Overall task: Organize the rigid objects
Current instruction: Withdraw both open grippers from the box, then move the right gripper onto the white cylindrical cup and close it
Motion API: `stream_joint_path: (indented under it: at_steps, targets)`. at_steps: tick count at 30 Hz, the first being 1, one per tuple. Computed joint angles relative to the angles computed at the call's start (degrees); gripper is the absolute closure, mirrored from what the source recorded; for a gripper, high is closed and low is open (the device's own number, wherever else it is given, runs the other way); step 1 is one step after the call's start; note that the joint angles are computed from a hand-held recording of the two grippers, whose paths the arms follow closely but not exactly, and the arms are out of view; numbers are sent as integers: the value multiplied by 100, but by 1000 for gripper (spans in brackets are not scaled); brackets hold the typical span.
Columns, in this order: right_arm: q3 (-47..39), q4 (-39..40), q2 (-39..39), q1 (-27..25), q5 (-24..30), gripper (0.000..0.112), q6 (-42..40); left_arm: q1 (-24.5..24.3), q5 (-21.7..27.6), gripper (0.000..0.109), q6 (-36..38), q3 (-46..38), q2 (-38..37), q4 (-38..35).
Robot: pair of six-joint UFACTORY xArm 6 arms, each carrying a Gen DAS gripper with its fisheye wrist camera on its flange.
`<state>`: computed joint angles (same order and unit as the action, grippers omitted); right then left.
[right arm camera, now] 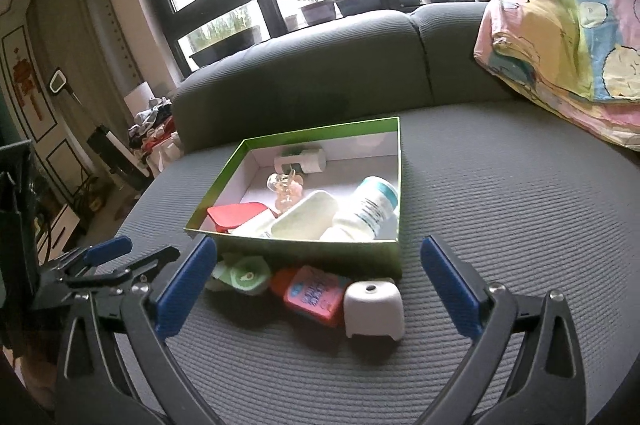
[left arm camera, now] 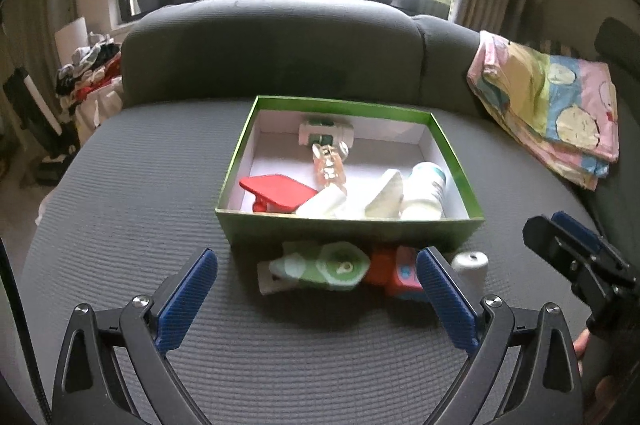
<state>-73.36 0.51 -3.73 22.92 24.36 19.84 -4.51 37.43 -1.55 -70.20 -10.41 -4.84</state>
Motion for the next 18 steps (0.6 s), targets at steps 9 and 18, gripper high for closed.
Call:
stream_joint_path:
  at_steps: [9,18]
  targets:
    - [269,24,-261,-112,52,11,-22,-189,70,9,-86,279,-114,-56]
    - [376,163,-314,-241,239,11,-251,-189,187,9,-25,324,-77,-305]
